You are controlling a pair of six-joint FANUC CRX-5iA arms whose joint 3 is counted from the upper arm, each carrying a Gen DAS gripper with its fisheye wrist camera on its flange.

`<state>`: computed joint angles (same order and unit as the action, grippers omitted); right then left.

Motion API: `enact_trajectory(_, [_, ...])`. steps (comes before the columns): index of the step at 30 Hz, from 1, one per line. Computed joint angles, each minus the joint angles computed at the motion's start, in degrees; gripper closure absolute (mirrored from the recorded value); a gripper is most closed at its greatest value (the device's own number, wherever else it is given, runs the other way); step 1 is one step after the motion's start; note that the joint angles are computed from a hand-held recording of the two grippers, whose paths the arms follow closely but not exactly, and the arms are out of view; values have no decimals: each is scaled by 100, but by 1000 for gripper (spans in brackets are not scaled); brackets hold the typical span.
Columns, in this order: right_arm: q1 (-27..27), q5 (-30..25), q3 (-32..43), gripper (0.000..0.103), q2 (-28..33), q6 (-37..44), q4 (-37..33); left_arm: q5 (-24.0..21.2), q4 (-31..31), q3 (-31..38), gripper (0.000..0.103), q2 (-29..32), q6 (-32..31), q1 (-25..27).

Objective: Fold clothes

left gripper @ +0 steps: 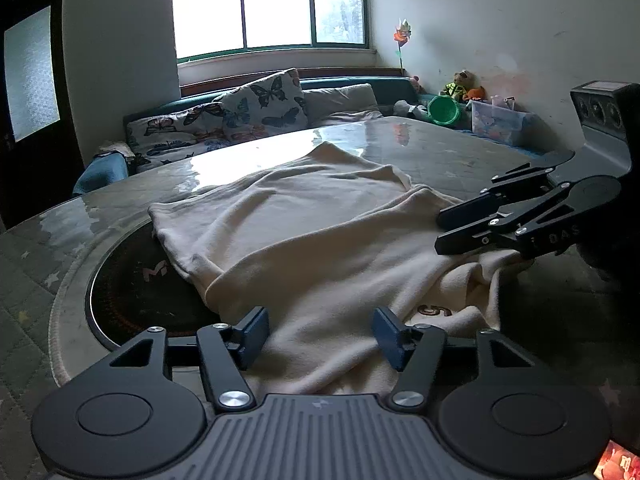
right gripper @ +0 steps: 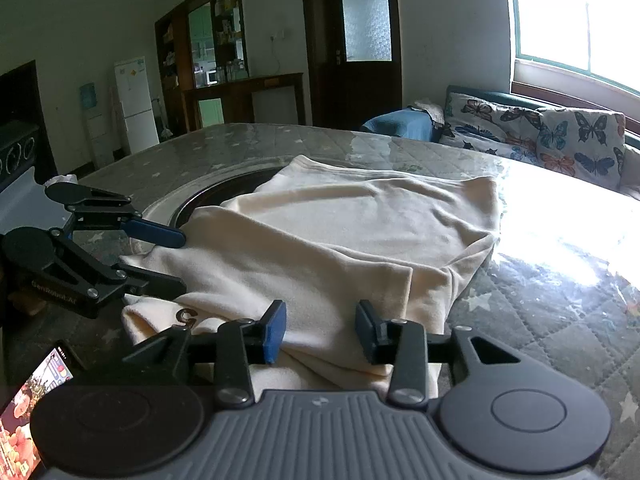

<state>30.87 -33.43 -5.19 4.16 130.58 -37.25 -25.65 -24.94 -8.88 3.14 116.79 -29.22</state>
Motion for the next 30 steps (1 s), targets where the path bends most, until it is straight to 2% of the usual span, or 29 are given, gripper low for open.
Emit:
enact_trajectory(10, [-30, -28, 5, 61, -1, 38, -67, 6, 77, 0, 30, 21, -44, 14])
enact_trajectory(14, [-30, -25, 1, 53, -5, 69, -85, -1, 146, 3, 24, 37, -112, 31])
enact_trajectory(16, [-16, 13, -24, 53, -21, 78, -77, -16, 147, 12, 22, 44, -114, 30])
enact_trajectory(19, [-21, 3, -23, 51, -25, 83, -90, -80, 166, 49, 15, 76, -143, 21])
enact_trajectory(22, [-29, -53, -1, 45, -16, 153, -121, -184, 78, 115, 11, 111, -59, -12])
enact_trajectory(24, [-4, -44, -11, 41, -20, 182, -90, -324, -27, 195, 3, 152, 127, -35])
enact_trajectory(30, [28, -58, -5, 36, -11, 201, -49, -365, 192, 179, 0, 167, 140, 68])
